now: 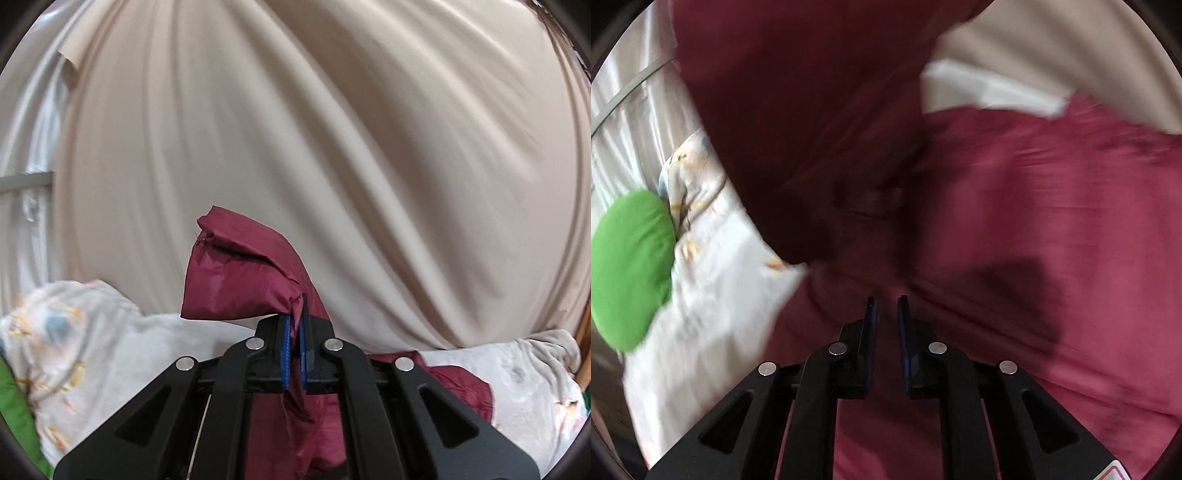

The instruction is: Fold large clothes

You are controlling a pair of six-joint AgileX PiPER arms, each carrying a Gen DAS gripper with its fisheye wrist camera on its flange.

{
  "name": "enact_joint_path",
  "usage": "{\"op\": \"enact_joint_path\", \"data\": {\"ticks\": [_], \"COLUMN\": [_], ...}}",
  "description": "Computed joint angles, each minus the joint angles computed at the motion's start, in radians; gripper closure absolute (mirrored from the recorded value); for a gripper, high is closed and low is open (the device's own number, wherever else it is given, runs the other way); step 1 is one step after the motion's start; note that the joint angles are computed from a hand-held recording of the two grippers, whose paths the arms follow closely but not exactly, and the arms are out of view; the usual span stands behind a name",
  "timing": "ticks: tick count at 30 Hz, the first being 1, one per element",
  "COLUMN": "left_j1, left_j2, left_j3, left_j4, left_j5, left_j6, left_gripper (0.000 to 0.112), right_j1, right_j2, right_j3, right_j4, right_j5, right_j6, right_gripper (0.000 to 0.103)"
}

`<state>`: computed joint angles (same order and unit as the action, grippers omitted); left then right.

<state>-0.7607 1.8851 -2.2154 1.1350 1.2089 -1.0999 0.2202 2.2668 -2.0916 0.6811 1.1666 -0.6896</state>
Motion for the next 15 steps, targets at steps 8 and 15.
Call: {"op": "enact_joint_path", "data": {"ticks": [8,15], "left_j1": [0.045,0.036], "left_j2": [-0.125,0.039], "left_j3": [0.186,-0.028], "left_j4": [0.001,-0.16], "left_j5": [-0.068,-0.156], "left_j6": [-0.072,0.039], "left_gripper": [0.11,0.11], "right_j1": [0.154,-0.186], "right_j2": [0.025,-0.232], "right_j3": [0.01,0.381], "right_j4": [-0.127,-0.01], "right_j5": [-0.123,-0.009], "right_j6": [0.036,-0.317], "right_gripper": [0.092,0.092]}}
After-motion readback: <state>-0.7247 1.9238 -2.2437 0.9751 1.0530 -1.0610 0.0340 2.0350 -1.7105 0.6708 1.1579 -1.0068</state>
